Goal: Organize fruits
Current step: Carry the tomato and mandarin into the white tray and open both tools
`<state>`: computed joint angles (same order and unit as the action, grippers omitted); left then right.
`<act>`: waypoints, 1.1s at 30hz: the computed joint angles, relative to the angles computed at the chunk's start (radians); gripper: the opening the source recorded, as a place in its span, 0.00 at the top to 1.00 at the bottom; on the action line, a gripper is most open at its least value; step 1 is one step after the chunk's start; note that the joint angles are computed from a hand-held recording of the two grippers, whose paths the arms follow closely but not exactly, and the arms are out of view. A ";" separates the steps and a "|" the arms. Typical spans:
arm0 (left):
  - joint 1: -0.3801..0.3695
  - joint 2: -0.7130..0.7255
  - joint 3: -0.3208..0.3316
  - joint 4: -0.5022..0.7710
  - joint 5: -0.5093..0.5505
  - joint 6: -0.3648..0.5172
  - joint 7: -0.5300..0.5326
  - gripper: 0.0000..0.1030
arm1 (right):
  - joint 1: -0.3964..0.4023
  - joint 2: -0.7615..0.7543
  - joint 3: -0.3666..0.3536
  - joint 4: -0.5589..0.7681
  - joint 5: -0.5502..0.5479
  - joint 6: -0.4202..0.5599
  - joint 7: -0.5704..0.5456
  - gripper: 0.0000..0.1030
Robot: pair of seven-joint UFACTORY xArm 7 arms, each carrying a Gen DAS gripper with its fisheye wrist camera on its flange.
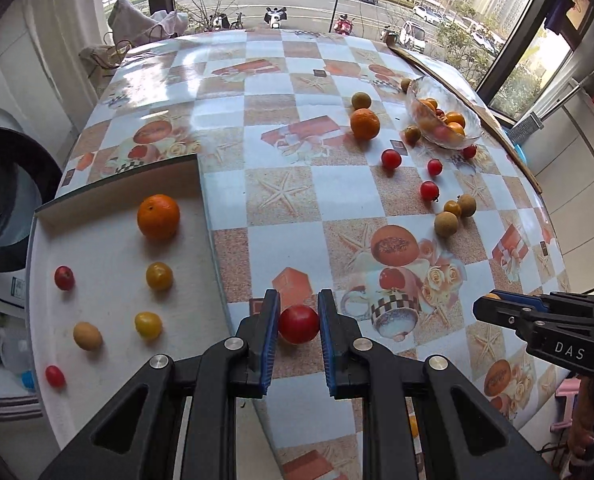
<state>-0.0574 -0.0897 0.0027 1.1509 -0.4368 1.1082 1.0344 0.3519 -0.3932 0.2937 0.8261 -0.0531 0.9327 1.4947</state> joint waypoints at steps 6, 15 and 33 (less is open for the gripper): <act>0.056 0.047 0.034 0.052 0.019 -0.006 -0.015 0.80 | 0.005 0.149 -0.009 0.138 -0.039 -0.035 -0.073 0.78; 0.157 0.139 0.061 0.117 0.076 -0.040 -0.044 0.80 | 0.066 0.421 -0.046 0.413 -0.076 -0.073 -0.219 0.78; 0.223 0.216 0.044 0.106 0.154 -0.152 -0.047 0.80 | 0.172 0.789 -0.123 0.803 -0.002 -0.008 -0.443 0.78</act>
